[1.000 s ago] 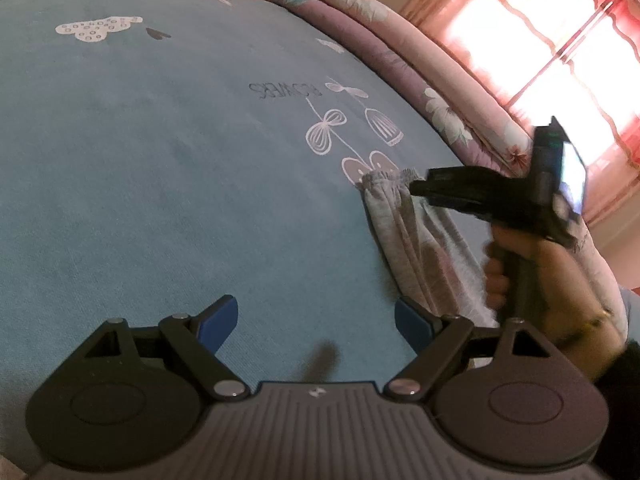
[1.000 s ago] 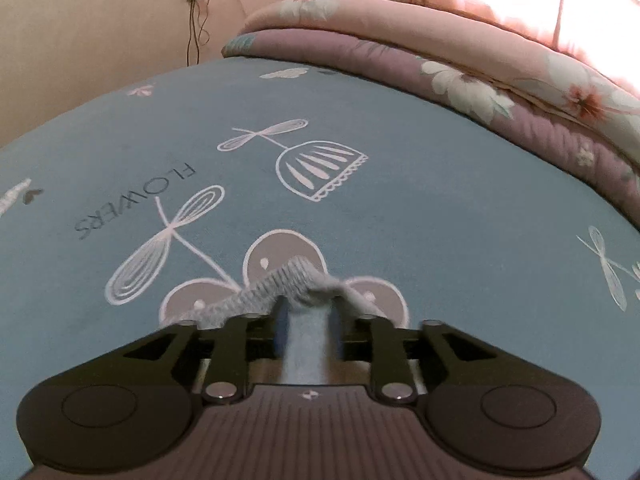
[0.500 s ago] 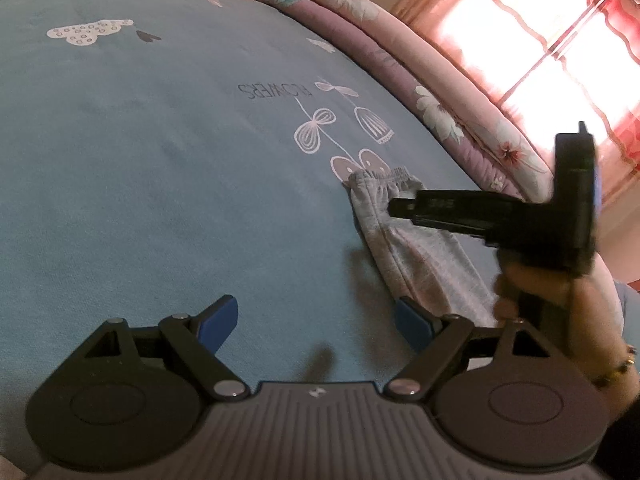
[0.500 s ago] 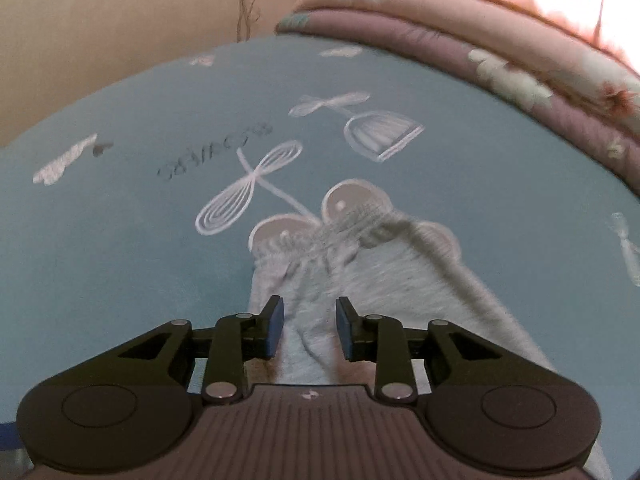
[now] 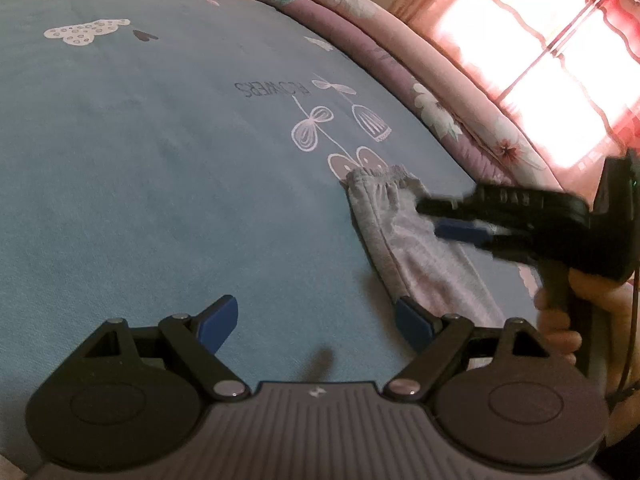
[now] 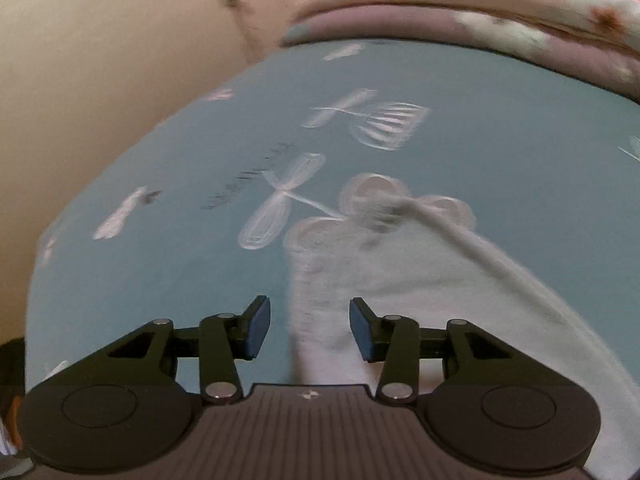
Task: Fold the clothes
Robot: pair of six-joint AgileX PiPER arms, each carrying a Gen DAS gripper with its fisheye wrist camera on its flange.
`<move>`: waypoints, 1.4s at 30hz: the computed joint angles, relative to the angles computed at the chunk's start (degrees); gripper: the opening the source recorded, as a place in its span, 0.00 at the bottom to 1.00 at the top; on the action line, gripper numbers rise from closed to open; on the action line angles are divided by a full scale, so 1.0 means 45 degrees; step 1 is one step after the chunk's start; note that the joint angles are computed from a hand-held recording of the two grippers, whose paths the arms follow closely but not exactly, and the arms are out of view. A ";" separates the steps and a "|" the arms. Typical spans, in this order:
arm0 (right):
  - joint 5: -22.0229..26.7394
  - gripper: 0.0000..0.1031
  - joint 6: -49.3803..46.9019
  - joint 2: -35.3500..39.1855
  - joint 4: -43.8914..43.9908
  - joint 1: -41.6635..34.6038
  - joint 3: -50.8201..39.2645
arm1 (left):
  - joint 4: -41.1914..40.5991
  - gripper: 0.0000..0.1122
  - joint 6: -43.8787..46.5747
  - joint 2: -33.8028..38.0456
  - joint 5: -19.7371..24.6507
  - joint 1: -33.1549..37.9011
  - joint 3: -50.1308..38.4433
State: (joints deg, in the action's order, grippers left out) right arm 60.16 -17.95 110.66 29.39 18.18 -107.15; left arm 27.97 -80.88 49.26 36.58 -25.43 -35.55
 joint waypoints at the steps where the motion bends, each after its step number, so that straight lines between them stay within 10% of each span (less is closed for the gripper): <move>1: 0.0346 0.48 0.0442 0.0016 -0.0376 -0.0110 -0.0033 | 0.0014 0.76 0.0019 -0.0029 -0.0015 -0.0043 -0.0005; 11: -0.0143 0.50 -0.0612 -0.0531 0.0163 -0.0651 0.0646 | 0.0377 0.76 -0.0264 0.0188 0.0185 -0.0338 -0.0148; 17: -0.0310 0.24 0.2380 0.1567 -0.1999 -0.0894 -0.2371 | 0.0169 0.76 0.0034 0.0231 0.0194 -0.0192 -0.0169; 26: -0.0831 0.25 0.0848 0.2368 -0.0257 -0.0578 -0.2372 | 0.0018 0.76 0.0255 0.0301 0.0137 -0.0132 -0.0211; 35: -0.2901 0.27 0.2750 0.3273 -0.4093 0.0871 -0.2720 | 0.0467 0.76 -0.0250 0.0261 0.0334 -0.0459 -0.0223; 42: -0.1644 0.32 0.3152 0.2034 -0.4276 0.1249 -0.1898 | 0.0253 0.76 -0.0095 0.0138 0.0171 -0.0359 -0.0190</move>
